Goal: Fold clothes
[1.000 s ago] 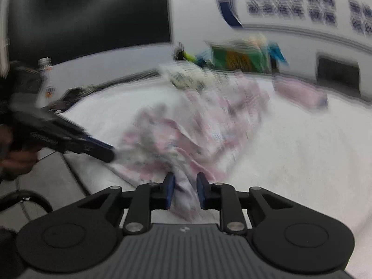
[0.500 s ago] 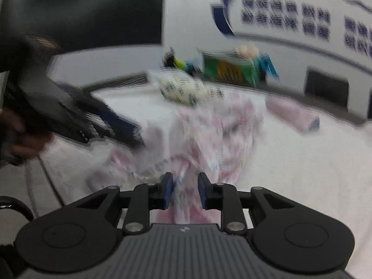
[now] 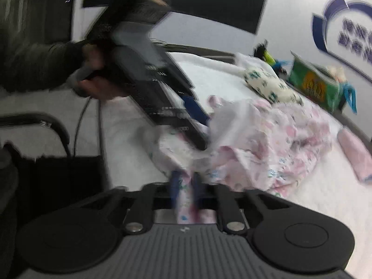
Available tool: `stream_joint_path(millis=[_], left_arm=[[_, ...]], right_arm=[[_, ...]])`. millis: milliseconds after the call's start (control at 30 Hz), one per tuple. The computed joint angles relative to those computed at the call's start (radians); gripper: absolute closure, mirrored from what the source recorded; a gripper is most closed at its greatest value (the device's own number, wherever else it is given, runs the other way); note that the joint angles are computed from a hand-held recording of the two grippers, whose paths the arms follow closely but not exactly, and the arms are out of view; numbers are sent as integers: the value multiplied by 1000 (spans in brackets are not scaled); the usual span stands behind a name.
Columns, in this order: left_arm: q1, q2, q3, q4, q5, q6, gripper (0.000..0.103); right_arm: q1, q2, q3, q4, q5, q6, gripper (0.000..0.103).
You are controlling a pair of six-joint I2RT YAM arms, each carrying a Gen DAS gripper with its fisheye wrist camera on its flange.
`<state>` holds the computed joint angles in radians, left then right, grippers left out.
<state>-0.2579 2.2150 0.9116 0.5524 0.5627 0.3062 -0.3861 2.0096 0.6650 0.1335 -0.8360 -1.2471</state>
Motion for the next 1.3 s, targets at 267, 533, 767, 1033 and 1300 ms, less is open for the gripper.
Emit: stream_joint_path(millis=[267,533,767,1033,1300], left_arm=[[-22,56,-263,530,-50,230,15],[-123,118,-328,698,-210,260,57],[-16,22,-196,266,-26,138,89],[52,-34,-51,-61,99,77,92],[62,-153,-223,0,155,231,91]], right_arm=[[-66,53,280,-529,-150,-64,100],[-69,94,397,-844,-135,-190,101],[-124,-136,163,-729,-113,-211,77],[-115,-153,-504,705,-69,-106,21],[27,17,-385,773,-47,-114,94]])
